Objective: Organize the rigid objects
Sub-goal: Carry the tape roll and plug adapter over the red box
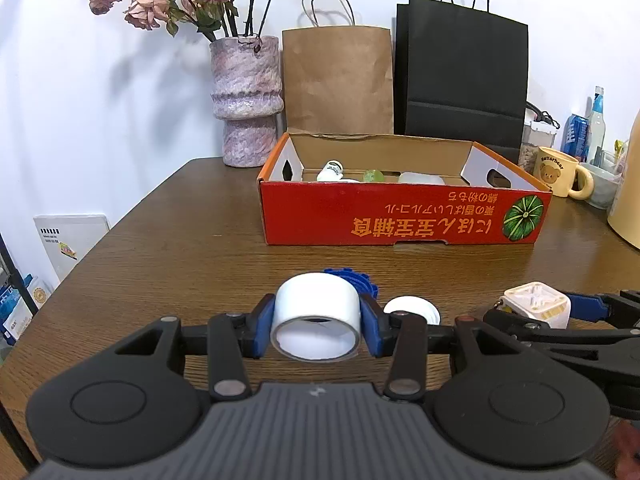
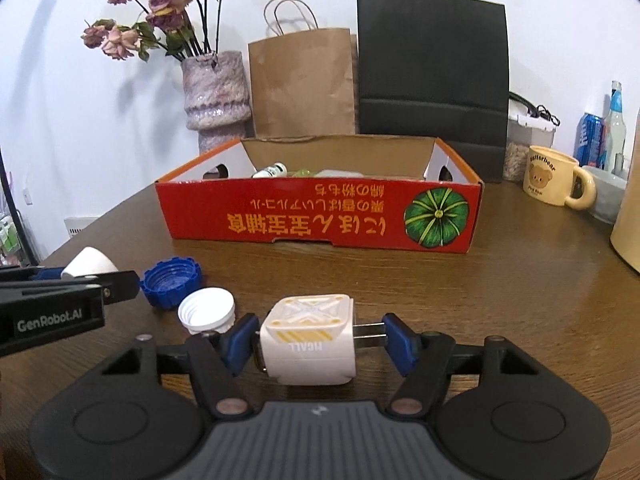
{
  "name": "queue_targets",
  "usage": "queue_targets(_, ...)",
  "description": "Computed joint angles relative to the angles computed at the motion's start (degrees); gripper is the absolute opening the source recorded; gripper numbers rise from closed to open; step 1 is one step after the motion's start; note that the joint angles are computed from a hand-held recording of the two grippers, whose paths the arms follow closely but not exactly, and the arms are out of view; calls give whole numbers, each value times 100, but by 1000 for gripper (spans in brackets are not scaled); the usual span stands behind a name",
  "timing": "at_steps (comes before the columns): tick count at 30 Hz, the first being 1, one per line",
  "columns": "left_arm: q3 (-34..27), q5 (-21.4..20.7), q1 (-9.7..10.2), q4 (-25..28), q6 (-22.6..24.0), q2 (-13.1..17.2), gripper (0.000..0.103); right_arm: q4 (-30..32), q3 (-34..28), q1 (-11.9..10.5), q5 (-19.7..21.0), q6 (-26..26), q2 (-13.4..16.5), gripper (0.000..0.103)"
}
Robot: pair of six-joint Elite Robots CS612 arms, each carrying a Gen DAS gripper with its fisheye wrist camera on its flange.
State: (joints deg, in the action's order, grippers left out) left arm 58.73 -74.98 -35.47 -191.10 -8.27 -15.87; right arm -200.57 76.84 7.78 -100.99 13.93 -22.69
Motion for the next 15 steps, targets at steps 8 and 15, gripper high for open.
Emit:
queue_targets(8,28,40,-14,-83,-32,-18,45,-336,55,8,-39,-96,-14,67)
queue_targets(15,39,5,-20,-135,-52,-61,45,-596,63,13,-91,-234,-34,67)
